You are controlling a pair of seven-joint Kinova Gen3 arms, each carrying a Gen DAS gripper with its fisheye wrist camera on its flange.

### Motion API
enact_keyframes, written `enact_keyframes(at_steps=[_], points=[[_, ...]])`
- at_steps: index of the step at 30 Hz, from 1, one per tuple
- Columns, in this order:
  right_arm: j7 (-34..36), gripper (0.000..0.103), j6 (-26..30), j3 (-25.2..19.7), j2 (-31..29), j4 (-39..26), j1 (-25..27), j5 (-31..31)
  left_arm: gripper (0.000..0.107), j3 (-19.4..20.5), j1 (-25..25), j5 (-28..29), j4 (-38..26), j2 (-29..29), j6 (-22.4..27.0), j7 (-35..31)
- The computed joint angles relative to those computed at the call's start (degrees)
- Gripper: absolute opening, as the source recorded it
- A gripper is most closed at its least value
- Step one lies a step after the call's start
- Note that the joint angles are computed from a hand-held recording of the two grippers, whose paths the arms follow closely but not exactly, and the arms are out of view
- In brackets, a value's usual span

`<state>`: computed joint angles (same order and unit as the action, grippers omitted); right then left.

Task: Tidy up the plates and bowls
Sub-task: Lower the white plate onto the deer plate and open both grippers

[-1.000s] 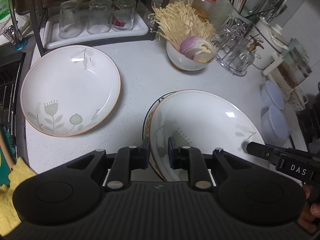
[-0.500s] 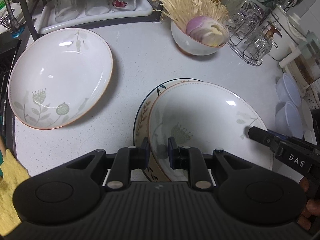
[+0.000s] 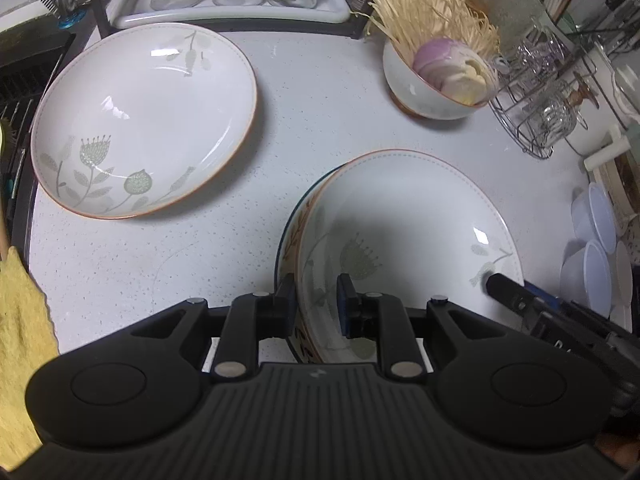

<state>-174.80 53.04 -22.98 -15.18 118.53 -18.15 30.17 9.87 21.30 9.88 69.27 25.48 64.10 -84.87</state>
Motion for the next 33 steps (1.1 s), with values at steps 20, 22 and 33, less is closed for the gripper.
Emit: enact_keyframes(at_steps=[20,22,33], points=[[-9.5,0.023,6.7,-3.7,0.5,-2.4,-1.9,6.5,0.026,0.4,-6.2,6.8,6.2,-7.3,-0.9,-5.8],[-10.7,0.023,8.7,-4.6,0.5,-3.6,-2.5,7.6,0.026,0.6,-7.1,7.9,6.0,-8.2,-0.8,-7.6],[-16.1,0.023,21.5,-12.3,0.9,-13.7,-7.1,15.0,0.026,0.4,-10.6,14.2,4.7,-15.1,0.3,-19.4]])
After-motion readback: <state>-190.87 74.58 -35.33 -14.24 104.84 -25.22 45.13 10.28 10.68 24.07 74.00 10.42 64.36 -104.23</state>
